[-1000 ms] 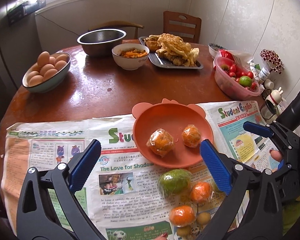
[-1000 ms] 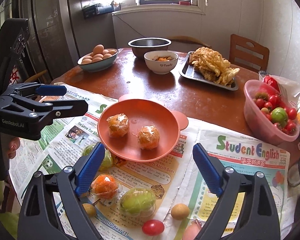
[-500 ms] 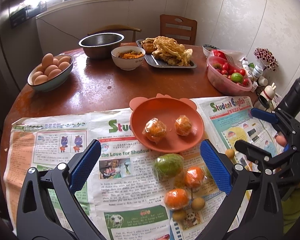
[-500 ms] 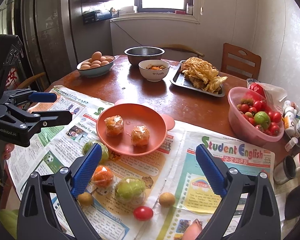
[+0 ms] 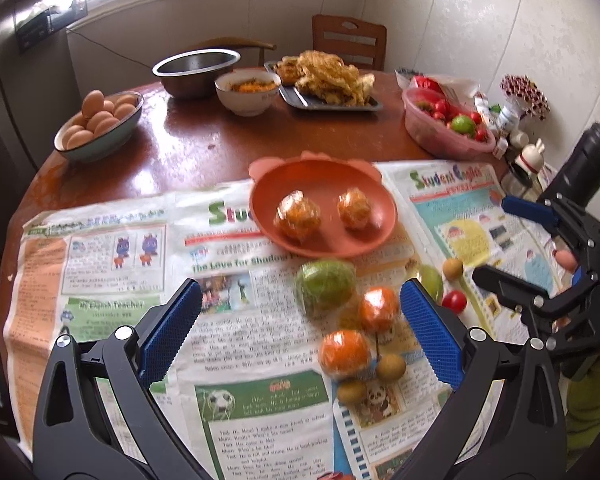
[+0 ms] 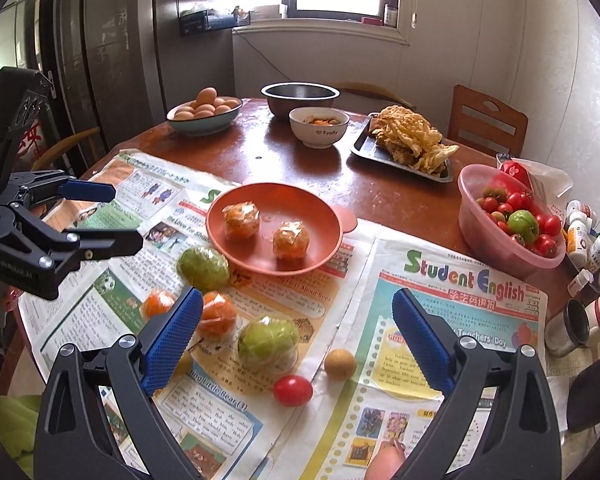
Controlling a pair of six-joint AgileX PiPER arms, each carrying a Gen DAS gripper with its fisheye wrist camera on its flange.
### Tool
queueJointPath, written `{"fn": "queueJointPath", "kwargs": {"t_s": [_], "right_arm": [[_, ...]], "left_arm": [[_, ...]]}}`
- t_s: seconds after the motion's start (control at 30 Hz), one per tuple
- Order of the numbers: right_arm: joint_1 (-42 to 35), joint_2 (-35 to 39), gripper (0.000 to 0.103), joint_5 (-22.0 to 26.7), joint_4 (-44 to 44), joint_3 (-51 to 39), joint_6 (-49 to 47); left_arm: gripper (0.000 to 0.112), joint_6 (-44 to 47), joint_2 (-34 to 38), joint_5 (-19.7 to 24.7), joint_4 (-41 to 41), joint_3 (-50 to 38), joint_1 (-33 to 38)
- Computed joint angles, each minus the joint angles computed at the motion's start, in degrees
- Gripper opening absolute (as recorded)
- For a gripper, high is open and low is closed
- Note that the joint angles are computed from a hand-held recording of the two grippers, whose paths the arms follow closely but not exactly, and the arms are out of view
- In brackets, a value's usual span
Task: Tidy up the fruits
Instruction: 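Lift both open tools away from the plate toward the remaining fruits, then grasp a wrapped orange with the left tool while the right tool grasps a wrapped green fruit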
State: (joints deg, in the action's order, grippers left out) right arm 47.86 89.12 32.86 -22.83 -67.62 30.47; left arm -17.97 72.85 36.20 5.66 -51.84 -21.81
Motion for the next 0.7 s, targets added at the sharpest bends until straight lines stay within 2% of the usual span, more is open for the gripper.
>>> {"fn": "queueJointPath", "kwargs": {"t_s": [0.6, 0.7], "right_arm": [[1.63, -0.52, 0.096, -1.88, -1.32, 6.01, 3.51], [1.72, -0.35, 0.096, -1.91, -1.75, 6.06, 3.93]], "left_arm": [[0.093, -6.08, 1.02, -1.98, 1.81, 7.25, -4.92], [0.085, -5.26, 2.11, -2.26, 0.92, 7.05, -4.96]]}}
